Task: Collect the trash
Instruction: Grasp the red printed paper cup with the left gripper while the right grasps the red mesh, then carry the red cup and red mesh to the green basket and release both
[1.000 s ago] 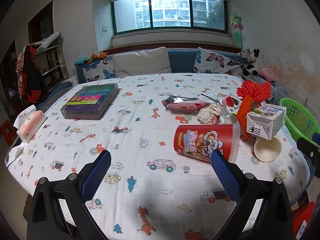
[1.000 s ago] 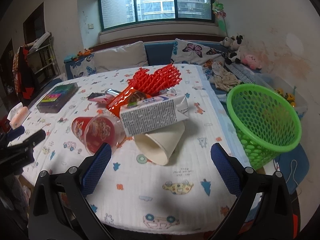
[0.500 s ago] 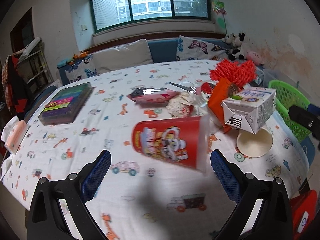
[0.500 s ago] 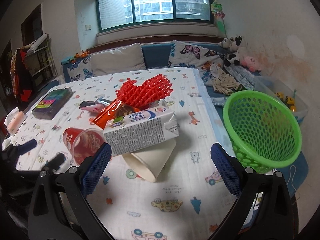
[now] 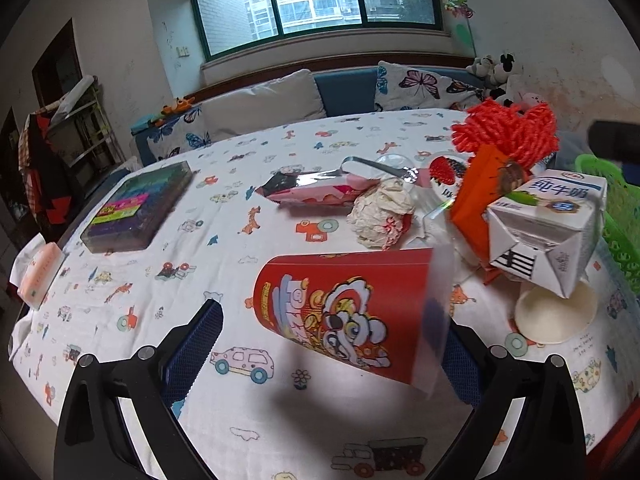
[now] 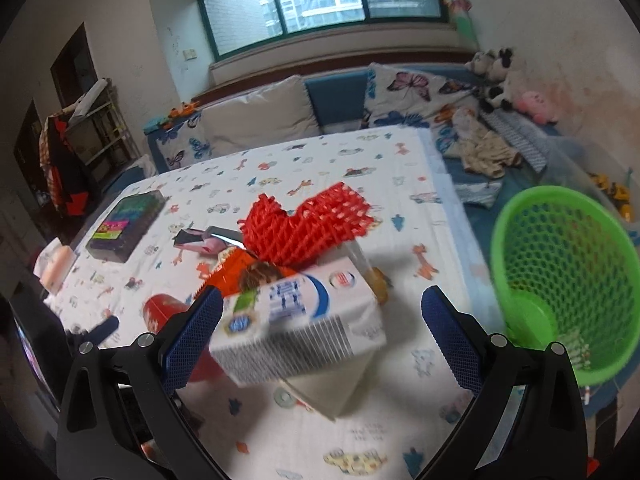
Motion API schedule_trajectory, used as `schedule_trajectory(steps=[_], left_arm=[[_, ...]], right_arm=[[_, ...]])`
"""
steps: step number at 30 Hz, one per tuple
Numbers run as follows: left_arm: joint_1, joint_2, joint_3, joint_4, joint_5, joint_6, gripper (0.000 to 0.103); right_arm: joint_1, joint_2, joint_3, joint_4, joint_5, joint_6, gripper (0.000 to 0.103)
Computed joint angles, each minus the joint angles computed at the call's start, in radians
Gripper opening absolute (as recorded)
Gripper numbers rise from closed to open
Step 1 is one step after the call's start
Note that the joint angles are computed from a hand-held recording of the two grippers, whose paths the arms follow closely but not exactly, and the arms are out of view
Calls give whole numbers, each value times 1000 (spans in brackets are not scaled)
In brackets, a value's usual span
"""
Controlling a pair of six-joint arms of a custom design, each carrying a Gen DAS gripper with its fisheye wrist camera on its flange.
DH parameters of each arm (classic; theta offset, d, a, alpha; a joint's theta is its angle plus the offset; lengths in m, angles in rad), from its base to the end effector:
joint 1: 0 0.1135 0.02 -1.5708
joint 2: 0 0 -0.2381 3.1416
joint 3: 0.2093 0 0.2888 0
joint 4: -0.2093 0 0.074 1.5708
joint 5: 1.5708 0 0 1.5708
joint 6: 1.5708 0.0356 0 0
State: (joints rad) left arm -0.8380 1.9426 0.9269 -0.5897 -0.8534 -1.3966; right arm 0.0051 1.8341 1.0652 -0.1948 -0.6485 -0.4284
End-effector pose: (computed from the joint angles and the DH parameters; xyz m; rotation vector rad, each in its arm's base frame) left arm 0.2226 -0.2073 0.0295 -0.6276 2.2551 0.5026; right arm 0.3850 0.0235 0.1060 -0.7481 2.2450 0.6185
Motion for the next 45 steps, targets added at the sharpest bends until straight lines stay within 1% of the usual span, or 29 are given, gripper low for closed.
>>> schedule_trajectory(steps=[4, 6, 7, 8, 12, 14, 15, 17, 18, 22, 23, 24, 25, 27, 28, 29, 32, 34, 38, 41, 45], left_arm=[[9, -19, -32, 40, 6, 29, 95], [9, -25, -42, 49, 5, 40, 93], [12, -32, -51, 59, 9, 47, 88], [15, -39, -61, 70, 16, 54, 85], [25, -65, -102, 103, 33, 64, 79], [32, -81, -130, 124, 45, 67, 76], [34, -85, -140, 130, 50, 65, 75], [38, -90, -158, 140, 59, 63, 71], [43, -92, -169, 149, 68, 65, 70], [58, -105, -207, 194, 92, 67, 64], [62, -107, -213, 202, 99, 69, 60], [67, -112, -222, 213, 105, 72, 58], [72, -123, -238, 235, 113, 79, 54], [75, -145, -261, 255, 117, 86, 47], [75, -157, -272, 265, 116, 90, 42], [75, -173, -287, 282, 116, 99, 37], [76, -204, -306, 285, 108, 109, 28], [76, -228, -320, 285, 105, 113, 25], [73, -296, -357, 289, 93, 130, 16], [70, -346, -384, 281, 78, 139, 13], [69, -428, -423, 268, 66, 147, 12]], right_arm=[[49, 107, 141, -94, 13, 26, 99], [72, 147, 195, -125, 18, 38, 98], [80, 162, 216, -138, 22, 43, 99], [88, 178, 238, -151, 25, 49, 99], [131, 249, 325, -200, 49, 78, 98], [146, 270, 345, -194, 70, 85, 97], [156, 272, 342, -175, 91, 93, 95], [165, 274, 338, -154, 114, 95, 90], [168, 274, 336, -146, 126, 95, 84], [163, 289, 350, -149, 124, 90, 72], [163, 290, 353, -150, 119, 90, 70], [156, 287, 351, -150, 106, 90, 66], [152, 284, 349, -156, 94, 88, 59], [146, 278, 351, -164, 73, 93, 56], [138, 269, 346, -160, 60, 95, 54], [134, 261, 343, -163, 49, 98, 54], [118, 241, 342, -176, 4, 107, 53], [105, 218, 330, -176, -24, 105, 53], [75, 178, 313, -178, -69, 112, 53], [47, 148, 292, -170, -94, 111, 53], [10, 126, 279, -171, -117, 101, 52]])
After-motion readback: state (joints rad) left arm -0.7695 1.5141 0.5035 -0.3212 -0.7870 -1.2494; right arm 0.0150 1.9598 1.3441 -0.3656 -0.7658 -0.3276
